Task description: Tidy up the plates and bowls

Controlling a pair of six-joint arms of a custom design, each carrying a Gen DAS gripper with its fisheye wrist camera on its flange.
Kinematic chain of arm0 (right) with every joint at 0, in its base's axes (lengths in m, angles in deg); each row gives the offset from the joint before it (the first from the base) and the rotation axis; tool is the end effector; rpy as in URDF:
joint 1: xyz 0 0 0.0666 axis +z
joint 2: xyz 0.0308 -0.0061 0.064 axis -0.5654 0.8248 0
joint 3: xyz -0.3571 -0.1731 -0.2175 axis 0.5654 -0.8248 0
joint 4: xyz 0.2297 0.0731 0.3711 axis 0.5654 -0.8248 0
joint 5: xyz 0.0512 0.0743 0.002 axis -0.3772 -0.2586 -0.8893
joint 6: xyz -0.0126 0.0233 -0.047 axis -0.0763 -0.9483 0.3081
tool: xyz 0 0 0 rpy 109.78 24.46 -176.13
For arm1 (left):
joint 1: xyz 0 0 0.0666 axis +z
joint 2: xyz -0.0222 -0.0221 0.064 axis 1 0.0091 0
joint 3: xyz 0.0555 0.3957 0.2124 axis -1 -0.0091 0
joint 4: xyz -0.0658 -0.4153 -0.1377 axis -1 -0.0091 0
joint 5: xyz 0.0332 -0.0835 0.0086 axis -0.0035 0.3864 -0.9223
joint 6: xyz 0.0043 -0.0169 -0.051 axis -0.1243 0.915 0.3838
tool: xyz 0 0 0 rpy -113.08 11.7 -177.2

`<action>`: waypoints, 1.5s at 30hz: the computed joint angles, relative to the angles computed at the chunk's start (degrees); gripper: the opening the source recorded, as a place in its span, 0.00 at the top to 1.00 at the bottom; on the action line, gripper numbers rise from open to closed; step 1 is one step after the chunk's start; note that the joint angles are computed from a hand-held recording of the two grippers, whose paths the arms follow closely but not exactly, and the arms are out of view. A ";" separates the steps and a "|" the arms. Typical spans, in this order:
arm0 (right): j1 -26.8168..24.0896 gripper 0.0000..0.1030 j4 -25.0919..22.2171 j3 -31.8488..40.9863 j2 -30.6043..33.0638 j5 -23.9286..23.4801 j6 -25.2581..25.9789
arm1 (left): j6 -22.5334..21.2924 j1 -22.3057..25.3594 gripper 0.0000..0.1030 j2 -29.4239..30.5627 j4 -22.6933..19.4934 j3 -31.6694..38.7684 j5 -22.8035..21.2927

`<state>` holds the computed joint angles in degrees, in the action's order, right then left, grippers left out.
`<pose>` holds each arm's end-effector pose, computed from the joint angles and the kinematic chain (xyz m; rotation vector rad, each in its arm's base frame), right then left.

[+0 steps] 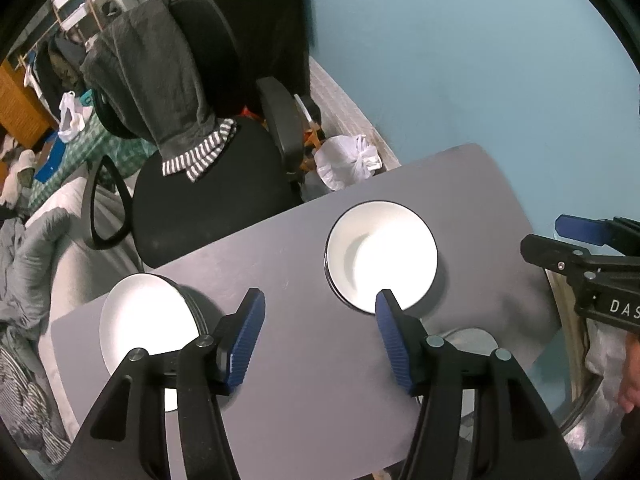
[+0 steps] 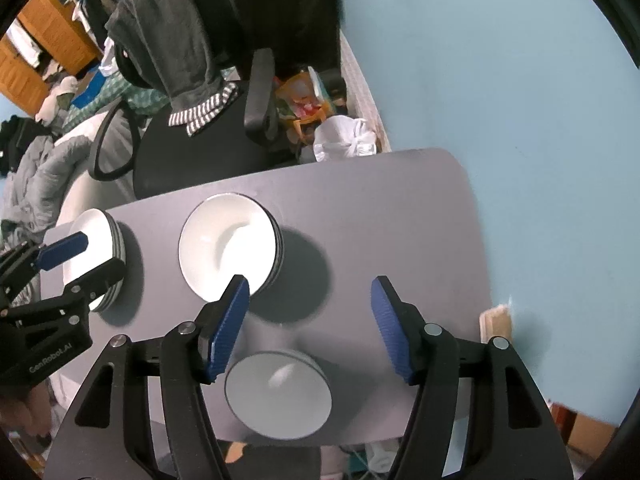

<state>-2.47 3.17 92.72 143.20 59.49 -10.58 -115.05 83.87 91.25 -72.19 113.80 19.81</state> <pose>0.5708 0.3469 0.4930 0.5740 2.7449 0.0470 0.7071 -0.0780 0.4493 1.0103 2.5906 -0.2007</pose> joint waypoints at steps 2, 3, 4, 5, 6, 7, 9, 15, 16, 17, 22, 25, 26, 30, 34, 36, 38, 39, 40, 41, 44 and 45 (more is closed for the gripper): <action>0.41 0.34 -0.37 -0.46 -0.50 0.44 -0.99 | -0.33 0.14 0.43 -0.42 -0.15 -0.33 0.49; 0.60 0.34 -0.51 -0.73 -0.76 0.66 -1.28 | -0.63 0.18 0.43 -0.75 -0.14 -0.63 0.79; 0.82 0.33 -0.81 -0.97 -0.95 0.85 -1.61 | -0.74 0.15 0.43 -0.99 -0.06 -0.89 0.88; 1.05 0.33 -1.13 -1.14 -1.12 0.95 -1.92 | -1.13 0.14 0.43 -1.28 -0.06 -1.19 1.17; 1.24 0.33 -1.37 -1.41 -1.30 0.91 -2.28 | -1.32 0.12 0.43 -1.62 0.09 -1.57 1.22; 1.45 0.33 -1.39 -1.87 -1.61 0.84 -2.67 | -1.61 0.10 0.43 -1.94 0.31 -2.00 1.29; 1.75 0.33 -1.45 -2.57 -2.04 0.62 -3.47 | -2.17 0.00 0.40 -2.33 0.43 -2.68 1.46; 2.89 0.32 -1.01 -6.57 -4.50 -0.42 -7.02 | -3.23 -0.05 0.39 -3.25 -0.05 -4.70 1.86; 3.05 0.32 -1.05 -6.88 -4.69 -0.49 -7.43 | -3.37 -0.09 0.39 -3.32 -0.10 -5.02 1.82; 3.21 0.32 -1.04 -7.35 -4.92 -0.69 -7.90 | -3.51 -0.17 0.39 -3.37 -0.25 -5.41 1.62; 4.02 0.32 0.22 -10.35 -6.40 -1.95 -10.23 | -4.59 -0.50 0.39 -4.11 -0.60 -7.96 1.39; 4.38 0.32 1.14 -12.49 -7.19 -2.56 -11.62 | -5.42 -0.89 0.39 -4.19 -0.80 -9.69 0.46; 4.54 0.32 1.45 -13.19 -7.45 -2.67 -12.03 | -5.60 -0.98 0.39 -4.17 -1.00 -10.08 0.32; 4.95 0.32 3.01 -15.89 -8.15 -3.20 -13.40 | -6.66 -1.32 0.39 -4.45 -0.88 -12.81 -0.58; 5.41 0.32 3.70 -17.86 -8.13 -1.90 -14.31 | -6.94 -1.77 0.39 -4.63 0.00 -15.29 -1.85; 5.65 0.32 4.42 -18.75 -7.97 -1.51 -13.94 | -6.26 -1.98 0.39 -4.53 0.09 -16.29 -2.53; 5.84 0.32 5.36 -19.66 -7.84 -1.79 -13.80 | -5.95 -2.10 0.39 -4.44 0.24 -17.04 -2.64; 5.87 0.32 5.87 -20.02 -7.83 -1.92 -13.72 | -5.91 -2.23 0.39 -4.46 0.34 -17.47 -2.91; 5.94 0.32 6.59 -20.46 -7.77 -2.09 -13.66 | -5.96 -2.29 0.39 -4.44 0.33 -17.71 -2.94; 6.02 0.32 7.22 -20.83 -7.67 -2.29 -13.59 | -6.02 -2.37 0.39 -4.48 0.39 -18.09 -2.87; 6.33 0.32 8.89 -22.14 -7.66 -2.69 -13.37 | -6.09 -2.64 0.39 -4.58 0.63 -19.22 -2.62; 6.39 0.32 9.54 -22.50 -7.59 -2.93 -13.22 | -6.06 -2.71 0.39 -4.65 0.82 -19.58 -2.58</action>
<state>3.92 12.71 70.22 135.62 56.55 -23.80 -121.11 81.16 86.60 -71.37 94.22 17.22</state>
